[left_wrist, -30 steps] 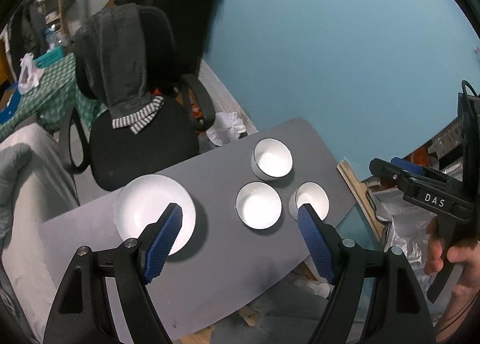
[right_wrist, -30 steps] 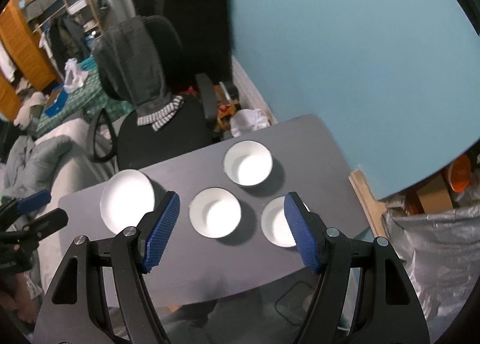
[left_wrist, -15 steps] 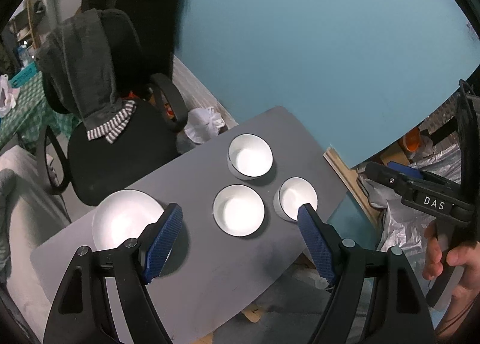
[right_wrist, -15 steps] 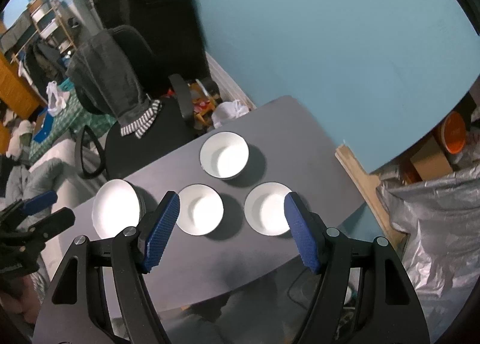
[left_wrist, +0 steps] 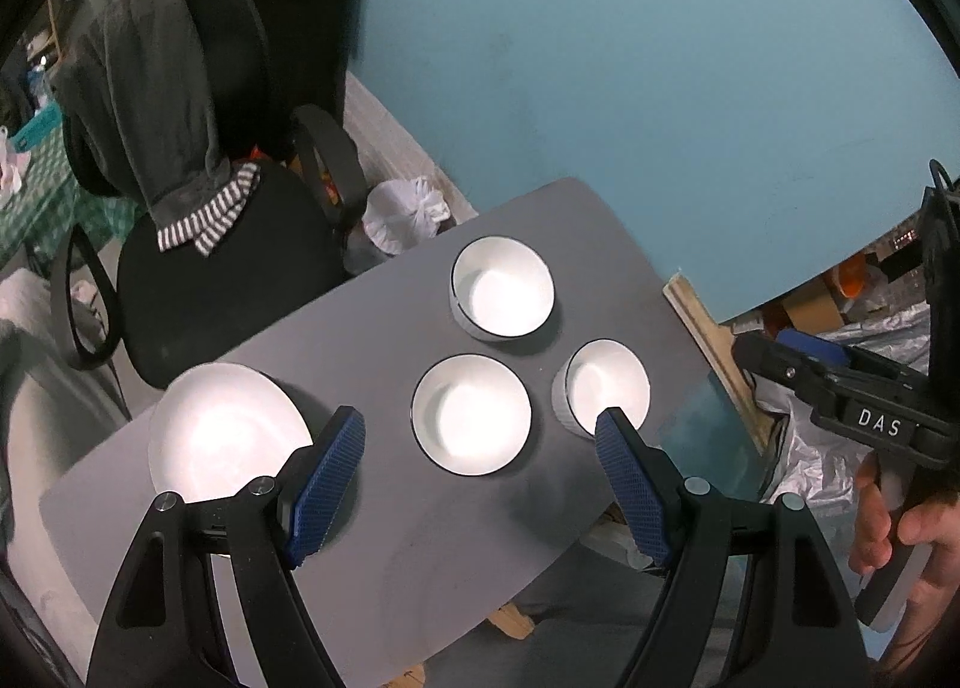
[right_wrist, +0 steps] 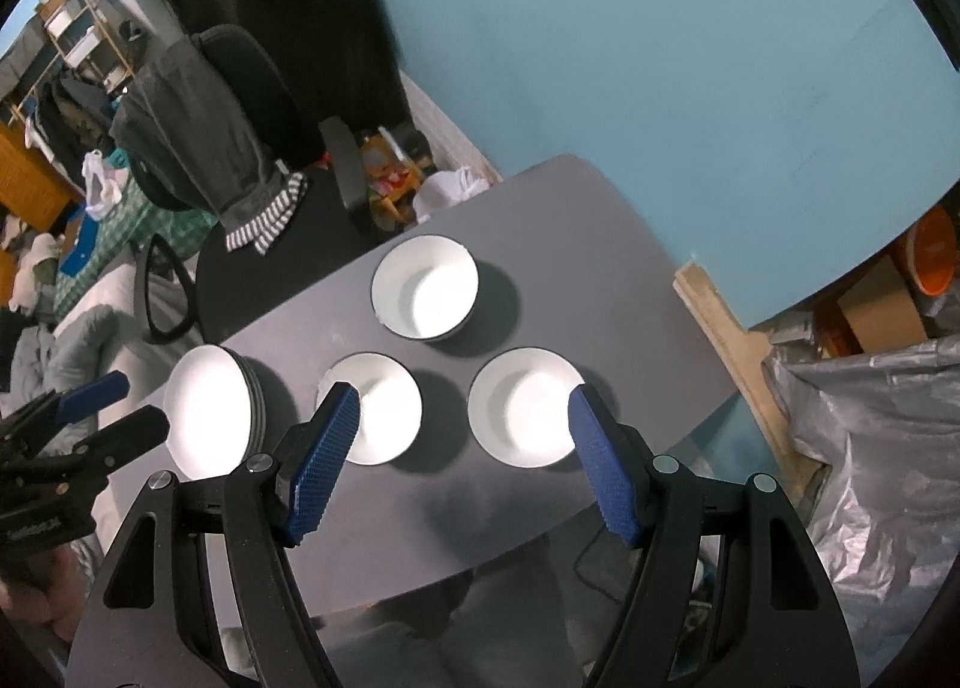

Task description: Organize plates and bowls

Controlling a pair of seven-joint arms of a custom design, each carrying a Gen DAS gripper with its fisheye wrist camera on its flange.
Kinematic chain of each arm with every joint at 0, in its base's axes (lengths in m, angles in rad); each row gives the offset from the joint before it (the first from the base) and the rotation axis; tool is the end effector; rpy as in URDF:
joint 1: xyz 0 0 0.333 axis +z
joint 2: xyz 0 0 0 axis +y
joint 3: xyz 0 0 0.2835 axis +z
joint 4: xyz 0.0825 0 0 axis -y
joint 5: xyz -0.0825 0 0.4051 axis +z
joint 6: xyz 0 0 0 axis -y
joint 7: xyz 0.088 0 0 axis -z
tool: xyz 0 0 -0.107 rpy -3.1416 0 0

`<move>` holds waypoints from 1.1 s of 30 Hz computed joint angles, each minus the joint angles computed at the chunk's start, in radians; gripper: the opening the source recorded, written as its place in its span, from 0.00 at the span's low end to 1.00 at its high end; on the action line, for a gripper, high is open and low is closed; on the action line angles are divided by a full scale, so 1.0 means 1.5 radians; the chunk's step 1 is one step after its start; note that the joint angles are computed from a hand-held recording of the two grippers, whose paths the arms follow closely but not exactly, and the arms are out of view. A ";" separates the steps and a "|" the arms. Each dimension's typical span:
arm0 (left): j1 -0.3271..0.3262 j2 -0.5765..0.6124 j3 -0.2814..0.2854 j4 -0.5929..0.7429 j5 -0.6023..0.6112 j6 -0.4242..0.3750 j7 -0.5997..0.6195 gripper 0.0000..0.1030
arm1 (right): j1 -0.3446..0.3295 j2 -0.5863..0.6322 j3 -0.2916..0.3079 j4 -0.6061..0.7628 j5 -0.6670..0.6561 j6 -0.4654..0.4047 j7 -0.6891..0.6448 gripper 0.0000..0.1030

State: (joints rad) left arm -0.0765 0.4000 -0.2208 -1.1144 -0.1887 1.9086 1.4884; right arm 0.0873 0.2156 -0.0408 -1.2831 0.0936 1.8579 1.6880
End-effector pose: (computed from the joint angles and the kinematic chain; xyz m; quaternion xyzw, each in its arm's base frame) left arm 0.6813 -0.1856 0.6098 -0.6316 0.7372 -0.2400 0.0017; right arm 0.6581 0.0412 0.6349 -0.6673 0.7218 -0.0832 0.1635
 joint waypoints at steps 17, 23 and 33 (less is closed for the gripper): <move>-0.029 0.078 0.008 -0.002 0.061 0.006 -0.115 0.78 | -0.033 0.180 0.023 0.117 0.119 -0.062 -0.152 0.69; -0.035 0.104 0.009 -0.014 0.070 0.016 -0.162 0.78 | -0.039 0.240 0.032 0.165 0.139 -0.092 -0.194 0.69; -0.038 0.114 0.014 -0.054 0.088 0.040 -0.244 0.78 | -0.041 0.329 0.042 0.260 0.141 -0.164 -0.225 0.69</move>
